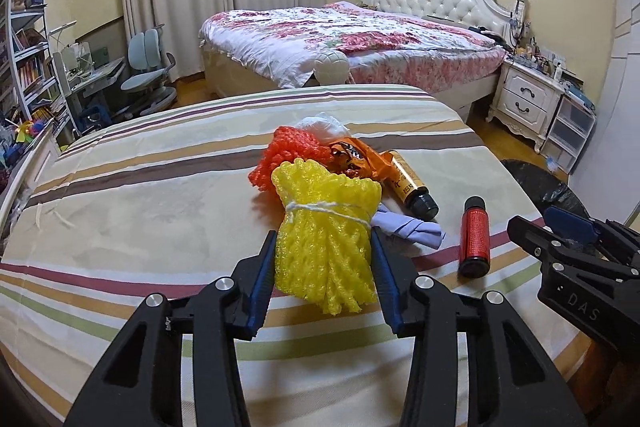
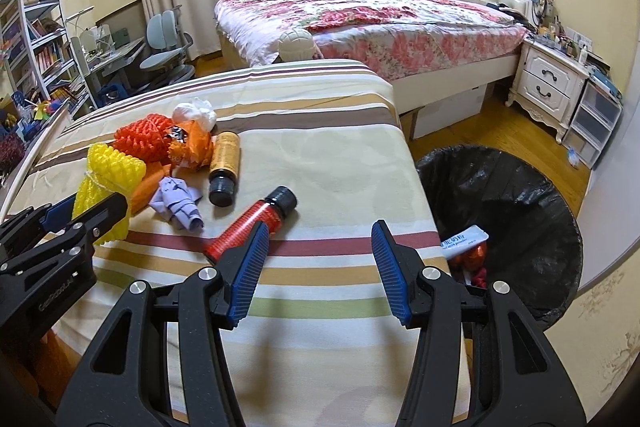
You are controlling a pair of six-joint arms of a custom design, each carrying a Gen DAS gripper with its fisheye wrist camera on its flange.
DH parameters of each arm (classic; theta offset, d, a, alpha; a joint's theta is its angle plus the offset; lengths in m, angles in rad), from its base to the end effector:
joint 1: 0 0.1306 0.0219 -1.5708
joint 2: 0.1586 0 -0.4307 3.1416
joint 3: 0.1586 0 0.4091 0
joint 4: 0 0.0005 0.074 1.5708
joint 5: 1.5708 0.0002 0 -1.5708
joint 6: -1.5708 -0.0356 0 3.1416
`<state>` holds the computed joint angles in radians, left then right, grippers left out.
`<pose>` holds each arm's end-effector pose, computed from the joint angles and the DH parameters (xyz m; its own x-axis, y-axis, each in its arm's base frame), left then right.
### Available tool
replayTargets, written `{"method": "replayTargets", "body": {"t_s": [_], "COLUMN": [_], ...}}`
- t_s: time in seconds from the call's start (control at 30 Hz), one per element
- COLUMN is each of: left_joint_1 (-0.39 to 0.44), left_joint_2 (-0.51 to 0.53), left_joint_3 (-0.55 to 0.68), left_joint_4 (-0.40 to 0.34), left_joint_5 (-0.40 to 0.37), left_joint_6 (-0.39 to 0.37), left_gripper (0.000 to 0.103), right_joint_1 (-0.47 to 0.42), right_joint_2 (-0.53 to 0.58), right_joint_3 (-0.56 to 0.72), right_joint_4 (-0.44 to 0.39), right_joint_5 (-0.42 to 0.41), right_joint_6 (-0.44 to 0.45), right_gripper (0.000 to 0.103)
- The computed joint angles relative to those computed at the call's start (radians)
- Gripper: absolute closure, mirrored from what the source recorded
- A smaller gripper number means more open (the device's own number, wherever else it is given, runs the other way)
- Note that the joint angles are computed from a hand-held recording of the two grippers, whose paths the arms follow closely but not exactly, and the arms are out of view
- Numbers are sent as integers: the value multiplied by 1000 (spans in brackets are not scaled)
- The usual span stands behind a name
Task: Collect trash
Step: 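Grasp the yellow foam net with the left tool while the right tool grasps the red bottle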
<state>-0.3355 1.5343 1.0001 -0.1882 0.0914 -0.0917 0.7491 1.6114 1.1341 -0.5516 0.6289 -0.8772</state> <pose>0.4789 -0.1709 0.2773 -0.5858 0.3008 -0.7526 0.4481 0.8940 0.0086 0.3979 0.3407 0.2767 -0.6537 0.2413 -0.7173 0.2724 0.9593 0.0744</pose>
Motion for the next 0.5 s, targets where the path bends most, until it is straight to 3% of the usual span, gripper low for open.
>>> {"method": "replayTargets", "body": {"t_s": [0.23, 0.5], "left_joint_1": [48, 94], "left_joint_2": [-14, 3], "left_joint_3": [-11, -4], "left_joint_4": [3, -15], "left_joint_5": [-37, -43], "left_joint_6": [-1, 13], "left_gripper": [58, 58], "right_joint_1": [0, -14], "right_joint_2": [49, 105], "right_joint_3": [57, 114], "right_joint_4": [6, -53], "right_joint_5": [-38, -66], "right_joint_6": [34, 30], "right_gripper": [51, 51]}}
